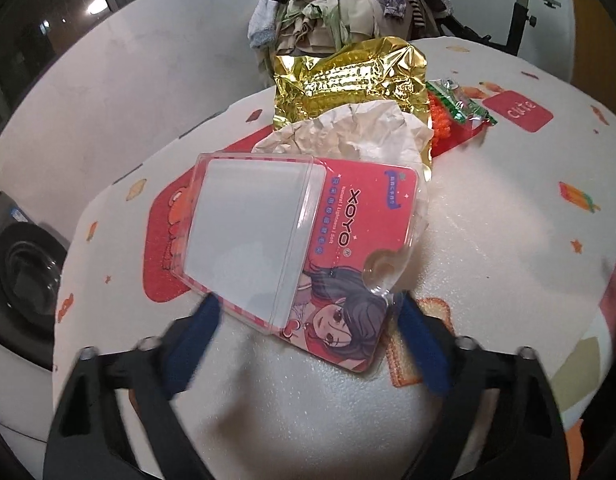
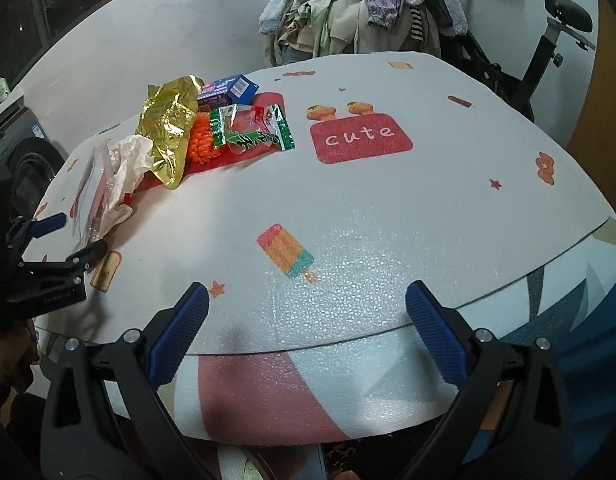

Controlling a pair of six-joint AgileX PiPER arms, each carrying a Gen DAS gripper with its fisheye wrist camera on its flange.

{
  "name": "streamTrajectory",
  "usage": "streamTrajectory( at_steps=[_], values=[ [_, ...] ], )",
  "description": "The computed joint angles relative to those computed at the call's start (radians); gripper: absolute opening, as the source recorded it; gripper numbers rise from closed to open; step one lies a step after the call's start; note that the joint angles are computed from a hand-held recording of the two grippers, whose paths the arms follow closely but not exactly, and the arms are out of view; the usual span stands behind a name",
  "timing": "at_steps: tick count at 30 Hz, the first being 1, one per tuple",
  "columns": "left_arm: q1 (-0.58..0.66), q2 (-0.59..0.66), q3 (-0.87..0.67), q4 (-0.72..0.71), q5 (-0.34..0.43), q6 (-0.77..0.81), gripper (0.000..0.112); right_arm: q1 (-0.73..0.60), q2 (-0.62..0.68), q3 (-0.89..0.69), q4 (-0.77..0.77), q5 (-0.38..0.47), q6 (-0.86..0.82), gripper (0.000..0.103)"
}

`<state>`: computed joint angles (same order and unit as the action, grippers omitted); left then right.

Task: Collect trash
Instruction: 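Grasp the clear pink card sleeve by its edge with the left gripper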

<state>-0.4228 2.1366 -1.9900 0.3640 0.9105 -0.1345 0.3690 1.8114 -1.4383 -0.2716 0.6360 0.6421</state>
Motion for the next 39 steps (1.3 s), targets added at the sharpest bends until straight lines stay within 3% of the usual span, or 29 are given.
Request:
streamTrajectory(
  at_steps=[3, 7, 8, 9, 16, 23, 30, 35, 39],
  values=[
    [0.022, -0.021, 0.009, -0.061, 0.011, 0.047, 0.062, 0.001, -0.003, 0.0, 0.002, 0.001, -0.005, 0.097],
    [0.061, -0.091, 0.067, -0.17, -0.011, 0.118, 0.056, 0.005, -0.013, 0.0, 0.02, 0.003, -0.019, 0.097],
    [0.074, -0.118, 0.084, -0.198, -0.015, 0.138, 0.047, 0.01, -0.019, 0.003, 0.017, 0.003, -0.021, 0.097],
    [0.084, -0.135, 0.082, -0.221, 0.001, 0.156, 0.025, 0.013, -0.023, 0.004, 0.012, 0.004, -0.02, 0.097],
    [0.184, -0.251, 0.093, -0.369, 0.041, 0.256, 0.012, 0.046, -0.055, -0.004, -0.006, 0.018, -0.006, 0.097],
    [0.245, -0.343, 0.061, -0.457, 0.101, 0.323, 0.007, 0.089, -0.089, -0.024, -0.04, 0.046, 0.006, 0.097],
    [0.299, -0.39, 0.038, -0.572, 0.228, 0.382, 0.006, 0.12, -0.112, -0.024, -0.064, 0.064, 0.016, 0.097],
    [0.299, -0.418, 0.097, -0.586, 0.202, 0.377, 0.006, 0.13, -0.11, -0.023, -0.059, 0.069, 0.023, 0.097],
    [0.28, -0.401, 0.113, -0.597, 0.234, 0.389, 0.008, 0.139, -0.11, -0.024, -0.071, 0.072, 0.022, 0.097]
  ],
)
